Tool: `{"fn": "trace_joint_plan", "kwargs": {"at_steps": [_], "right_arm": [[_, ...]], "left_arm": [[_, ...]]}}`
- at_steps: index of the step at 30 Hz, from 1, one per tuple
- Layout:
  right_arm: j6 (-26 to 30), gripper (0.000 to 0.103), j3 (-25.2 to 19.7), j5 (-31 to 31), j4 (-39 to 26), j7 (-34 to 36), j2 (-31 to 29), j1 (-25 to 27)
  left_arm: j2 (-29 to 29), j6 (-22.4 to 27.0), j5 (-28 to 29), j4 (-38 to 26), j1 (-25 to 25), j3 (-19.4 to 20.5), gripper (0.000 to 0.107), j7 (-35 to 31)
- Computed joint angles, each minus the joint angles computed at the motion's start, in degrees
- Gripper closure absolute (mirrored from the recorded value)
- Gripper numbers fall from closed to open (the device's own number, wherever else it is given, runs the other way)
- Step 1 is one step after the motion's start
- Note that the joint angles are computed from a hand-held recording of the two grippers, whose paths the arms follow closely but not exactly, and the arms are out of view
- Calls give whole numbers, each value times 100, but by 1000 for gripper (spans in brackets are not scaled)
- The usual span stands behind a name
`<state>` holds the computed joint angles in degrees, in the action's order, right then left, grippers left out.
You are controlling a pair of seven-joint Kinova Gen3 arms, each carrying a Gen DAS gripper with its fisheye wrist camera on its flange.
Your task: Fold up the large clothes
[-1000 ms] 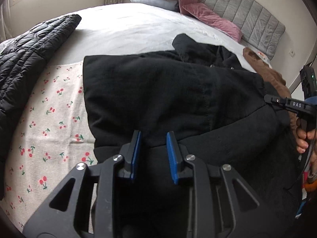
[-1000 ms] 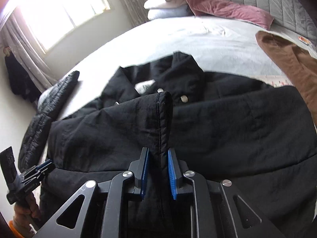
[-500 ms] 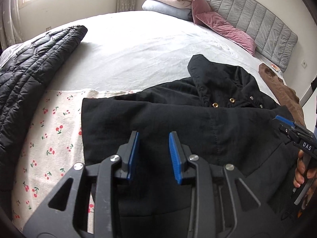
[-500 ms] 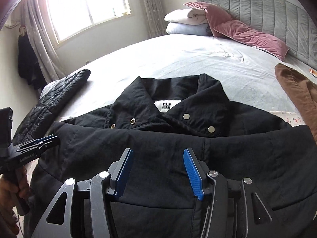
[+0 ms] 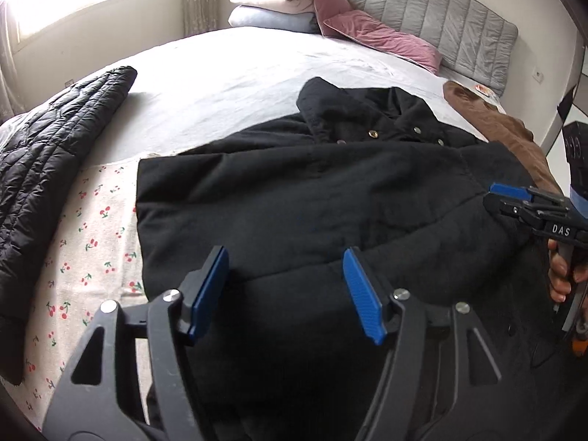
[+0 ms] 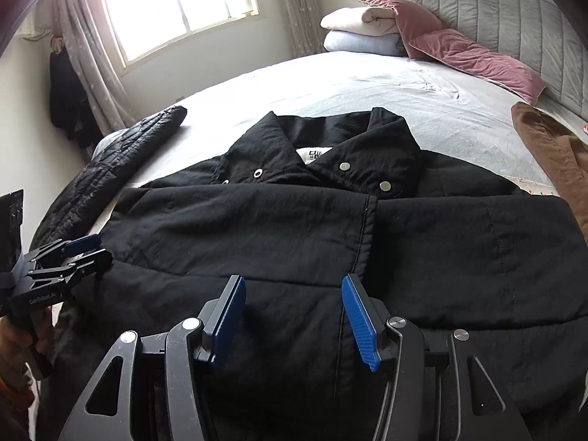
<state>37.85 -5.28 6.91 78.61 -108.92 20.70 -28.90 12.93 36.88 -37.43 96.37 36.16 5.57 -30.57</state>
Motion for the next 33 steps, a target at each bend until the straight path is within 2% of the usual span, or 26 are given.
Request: {"fn": "trace_joint_plan", "kwargs": {"at_steps": [1, 2, 4, 8, 11, 13, 19, 25, 30, 33], "right_arm": [[42, 43, 115, 115, 73, -93, 0, -119], [153, 37, 182, 137, 57, -184, 88, -151], [97, 36, 13, -98, 151, -201, 134, 103], [370, 34, -41, -400, 176, -303, -179, 266], [367, 32, -119, -425, 531, -156, -728, 359], [466, 29, -176, -464, 779, -10, -1153, 448], [1060, 19, -285, -456, 1339, 165, -2394, 691], [1616, 17, -351, -638, 1800, 377, -3477, 1002], [1831, 14, -138, -1035, 2316, 821, -4194, 1170], [1962, 14, 46, -1239, 2652, 1095, -4513, 1257]], "left_arm": [[57, 23, -39, 50, 102, -56, 39, 8], [111, -24, -69, 126, 99, -52, 39, 68], [137, -19, -50, 147, -13, 66, 39, 114], [-35, 632, 427, -233, 45, 99, 39, -44], [-437, 886, 359, -94, 175, 215, 26, 430], [-701, 1209, 325, -37, 220, 401, 23, 729], [-1440, 2264, 718, -4, 144, 1084, 12, 1205], [-1941, 3160, 967, -57, 103, 1885, 11, 1687], [-2305, 3439, 1126, 51, 79, 2463, 11, 1965], [-2589, 3242, 1428, 319, 30, 2631, 11, 1984]]}}
